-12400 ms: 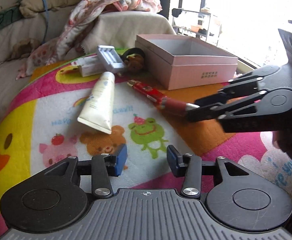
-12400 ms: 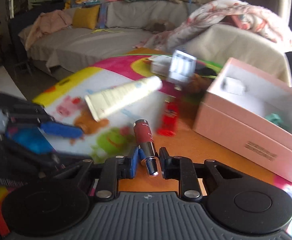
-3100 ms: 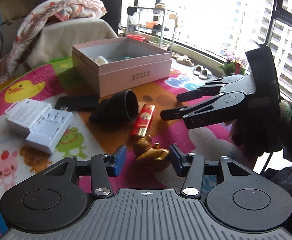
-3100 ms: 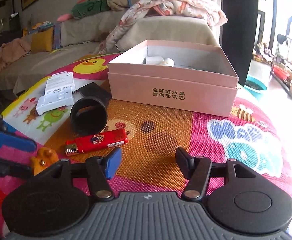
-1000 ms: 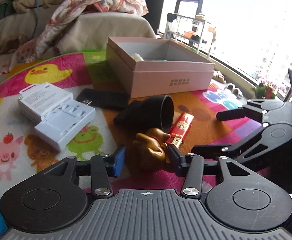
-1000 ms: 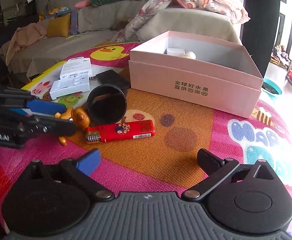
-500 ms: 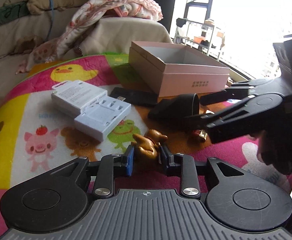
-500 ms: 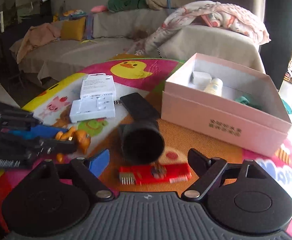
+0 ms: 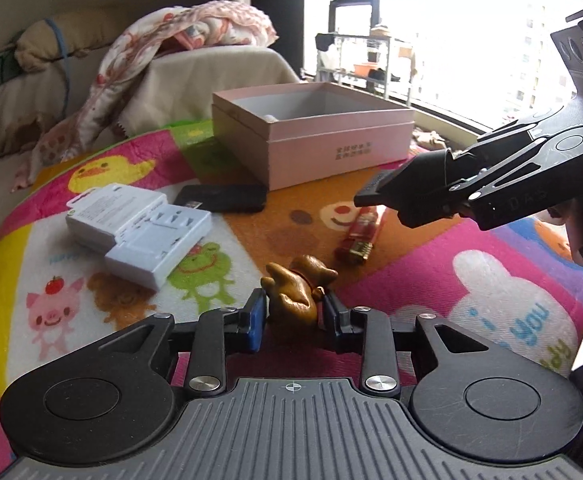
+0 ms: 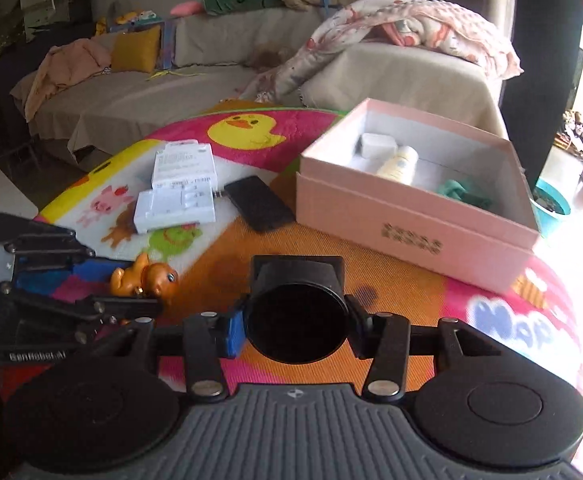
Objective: Organize rigid objects
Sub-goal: 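Lift the brown toy figure with left while right grasps the black cylinder, then carry the toy figure with left while right carries the cylinder into the pink box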
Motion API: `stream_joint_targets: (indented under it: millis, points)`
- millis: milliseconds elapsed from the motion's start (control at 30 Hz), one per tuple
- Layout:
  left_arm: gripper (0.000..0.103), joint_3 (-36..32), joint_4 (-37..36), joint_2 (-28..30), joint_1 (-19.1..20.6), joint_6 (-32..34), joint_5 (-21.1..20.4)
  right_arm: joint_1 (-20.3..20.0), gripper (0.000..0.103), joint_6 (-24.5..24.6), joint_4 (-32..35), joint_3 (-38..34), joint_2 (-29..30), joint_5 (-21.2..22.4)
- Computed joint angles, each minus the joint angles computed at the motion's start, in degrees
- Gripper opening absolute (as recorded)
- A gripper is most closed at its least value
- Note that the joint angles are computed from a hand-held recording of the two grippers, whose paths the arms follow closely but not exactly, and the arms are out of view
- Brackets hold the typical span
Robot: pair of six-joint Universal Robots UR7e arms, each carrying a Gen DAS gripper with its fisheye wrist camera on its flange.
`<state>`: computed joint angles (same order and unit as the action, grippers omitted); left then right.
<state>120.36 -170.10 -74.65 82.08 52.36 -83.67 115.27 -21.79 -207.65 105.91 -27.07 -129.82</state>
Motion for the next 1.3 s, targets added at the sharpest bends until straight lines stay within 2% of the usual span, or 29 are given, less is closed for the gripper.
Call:
stream_joint_targets:
  millis: [67, 200, 333, 433, 533, 733, 800, 867, 933, 967, 1033, 1167, 1233, 1300]
  points:
    - [0.029, -0.24, 3.46, -0.92, -0.09, -0.44, -1.97, 0.3, 0.048, -0.18, -2.35, 2.77, -1.13, -1.28]
    - [0.029, -3.22, 8.05, -1.13, -2.38, -2.63, -5.25, 1.29, 0.048, -1.9, -10.7, 6.3, -2.36, -3.38]
    - [0.029, -7.75, 5.21, 1.39, -6.26, -1.77, -8.47, 2.19, 0.048, -8.13, -22.16, 5.11, -3.31, -3.36]
    - [0.029, -12.79, 2.54, 5.62, -8.48, -2.76, -10.31, 1.87, 0.048, -11.03, -26.48, 1.08, -3.99, -3.54]
    - [0.029, -19.15, 4.47, 10.45, -9.2, -7.12, -11.24, 0.56, 0.048, -11.41, -24.45, -4.12, -4.48, -3.8]
    - [0.029, -28.63, 9.47, 18.26, -8.34, -14.9, -11.18, -2.93, 0.048, -7.11, -12.29, -12.98, -4.84, -2.58]
    - [0.03, -32.6, 13.52, 21.21, -8.01, -17.34, -11.35, -4.29, 0.048, -5.52, -8.54, -16.05, -4.08, -0.9]
    - [0.031, -36.26, 16.65, 24.15, -7.69, -19.42, -9.17, -5.95, 0.049, -5.01, -4.59, -18.79, -3.26, 2.66]
    - [0.031, -36.28, 14.51, 24.88, -6.78, -19.21, -8.7, -6.43, 0.054, -3.87, -1.1, -22.58, -1.47, 0.44]
    - [0.031, -35.85, 13.78, 24.53, -6.03, -19.0, -9.83, -6.52, 0.054, -2.63, 0.42, -23.17, -1.18, -0.7]
    - [0.031, -34.0, 11.27, 23.02, -4.47, -19.0, -11.71, -6.96, 0.055, -1.35, 0.41, -19.95, -2.52, 0.8]
    - [0.031, -28.77, 4.89, 19.4, -3.2, -20.65, -6.62, -6.56, 0.064, -5.94, -10.04, -11.93, -3.0, -0.3]
    - [0.031, -26.18, 4.21, 16.79, -1.82, -19.78, -6.62, -6.27, 0.064, -5.75, -12.67, -7.59, -3.51, -0.75]
    - [0.031, -22.9, 1.27, 14.47, -0.94, -17.58, -5.06, -6.19, 0.068, -3.41, -13.96, -2.6, -4.34, -0.28]
